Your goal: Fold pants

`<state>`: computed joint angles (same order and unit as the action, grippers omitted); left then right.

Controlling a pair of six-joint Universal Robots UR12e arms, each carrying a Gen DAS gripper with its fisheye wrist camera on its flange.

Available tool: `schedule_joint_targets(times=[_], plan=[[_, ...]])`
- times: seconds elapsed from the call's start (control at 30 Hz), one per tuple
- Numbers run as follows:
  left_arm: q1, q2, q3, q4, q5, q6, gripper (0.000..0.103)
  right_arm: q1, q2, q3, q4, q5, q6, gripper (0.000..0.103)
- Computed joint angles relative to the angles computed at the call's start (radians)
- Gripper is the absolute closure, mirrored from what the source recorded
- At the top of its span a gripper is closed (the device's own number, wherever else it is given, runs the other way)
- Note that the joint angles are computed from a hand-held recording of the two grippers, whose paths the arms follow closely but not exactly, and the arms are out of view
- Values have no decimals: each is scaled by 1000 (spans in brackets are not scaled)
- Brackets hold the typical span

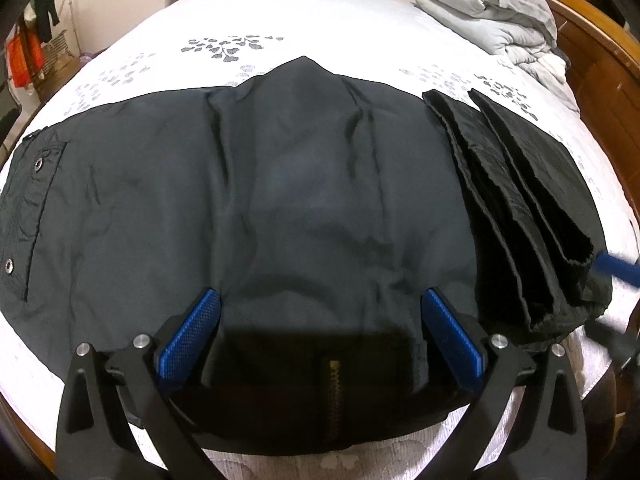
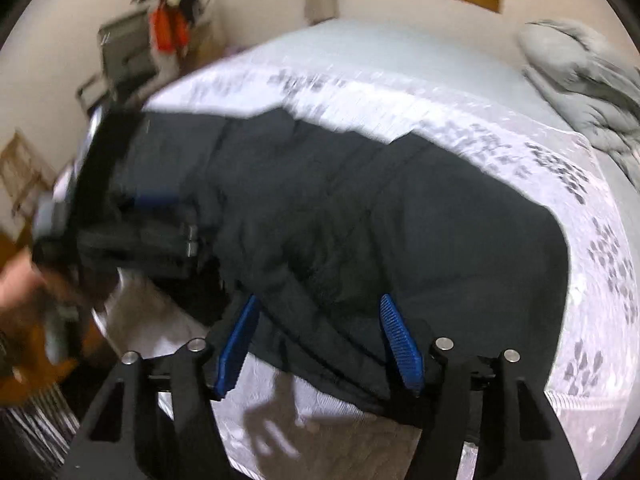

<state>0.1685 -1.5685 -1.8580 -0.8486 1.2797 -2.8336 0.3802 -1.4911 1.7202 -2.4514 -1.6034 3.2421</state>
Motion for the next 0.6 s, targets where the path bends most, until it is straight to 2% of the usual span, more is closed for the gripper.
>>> schedule_joint_targets(times=[0.07, 0.2, 0.27, 0.3, 0.37, 0.43, 0.6], plan=[[3, 1, 1, -4, -5, -3, 3, 5, 10, -11, -8, -3, -13, 35], [8, 3, 1, -11, -10, 2, 3, 26, 53, -45, -11, -67, -53, 38], [11, 4, 0, -11, -15, 4, 3, 26, 67, -58, 17, -85, -51, 67], [11, 3, 0, -10, -17, 6, 3, 15, 67, -59, 30, -49, -28, 72], [11, 3, -4, -5, -15, 22, 3, 9, 63, -56, 22, -29, -15, 84], [12, 5, -7, -1, -18, 30, 3, 6, 55, -51, 8, -8, -28, 89], [15, 6, -11, 8, -24, 18, 3, -11, 37, -52, 23, 135, -49, 91]])
